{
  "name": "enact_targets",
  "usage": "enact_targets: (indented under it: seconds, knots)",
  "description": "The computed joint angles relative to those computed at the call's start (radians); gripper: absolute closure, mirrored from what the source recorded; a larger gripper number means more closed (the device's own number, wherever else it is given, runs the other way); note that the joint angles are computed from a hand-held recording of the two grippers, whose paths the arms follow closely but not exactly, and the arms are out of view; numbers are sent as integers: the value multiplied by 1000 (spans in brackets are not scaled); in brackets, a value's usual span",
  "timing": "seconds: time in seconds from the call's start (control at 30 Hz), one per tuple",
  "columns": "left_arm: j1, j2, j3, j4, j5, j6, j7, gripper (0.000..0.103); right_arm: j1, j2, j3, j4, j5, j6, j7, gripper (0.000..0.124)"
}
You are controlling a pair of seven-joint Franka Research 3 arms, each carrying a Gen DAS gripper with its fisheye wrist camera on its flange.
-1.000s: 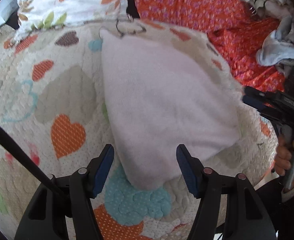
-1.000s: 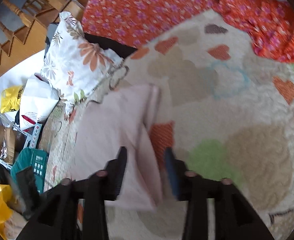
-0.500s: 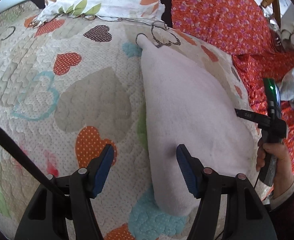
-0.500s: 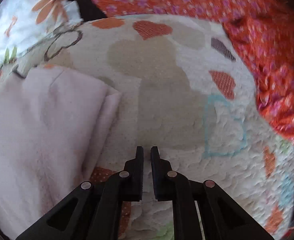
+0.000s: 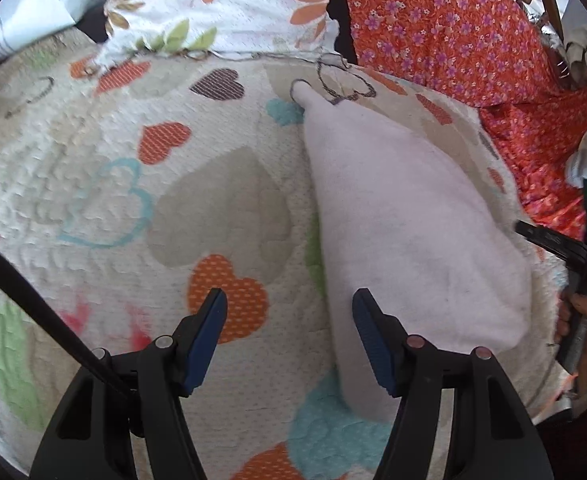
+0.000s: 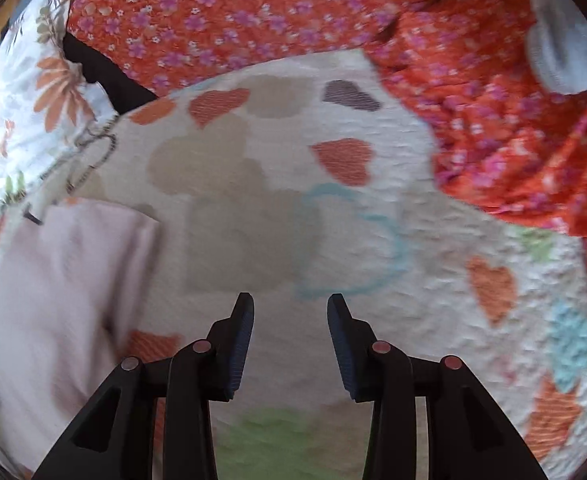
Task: Fold small clothes
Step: 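Lay the folded half onto the cardigan and open the right gripper, then pull the right gripper back from the folded cardigan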
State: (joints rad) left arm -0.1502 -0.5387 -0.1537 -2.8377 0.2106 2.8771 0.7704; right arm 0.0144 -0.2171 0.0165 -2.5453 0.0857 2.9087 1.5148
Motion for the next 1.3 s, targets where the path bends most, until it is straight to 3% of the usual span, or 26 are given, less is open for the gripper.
enact_targets:
  seconds: [0.13, 0.23, 0.4, 0.47, 0.67, 0.93, 1.3]
  knots:
    - [74, -26, -76, -4, 77, -47, -64, 39, -12, -46, -27, -54, 15, -6, -30, 78]
    - [95, -40, -103, -5, 124, -74, -110, 39, 5, -96, -54, -88, 72, -12, -79, 78]
    - [100, -81, -142, -9, 200, -112, -173, 38, 116, -218, -99, -144, 228, -38, -204, 76]
    - [97, -94, -157, -8, 233, -131, -194, 37, 139, -255, -77, -165, 250, -26, -234, 68]
    - [47, -140, -163, -21, 266, -184, -250, 37, 107, -340, 70, -241, 155, 35, -203, 66]
    - [-44, -160, -140, -49, 228, -239, -285, 36, 255, -479, 5, -323, 236, -35, -201, 61]
    - [-71, -132, -121, -50, 199, -238, -285, 36, 271, -519, 77, -390, 195, -41, -154, 61]
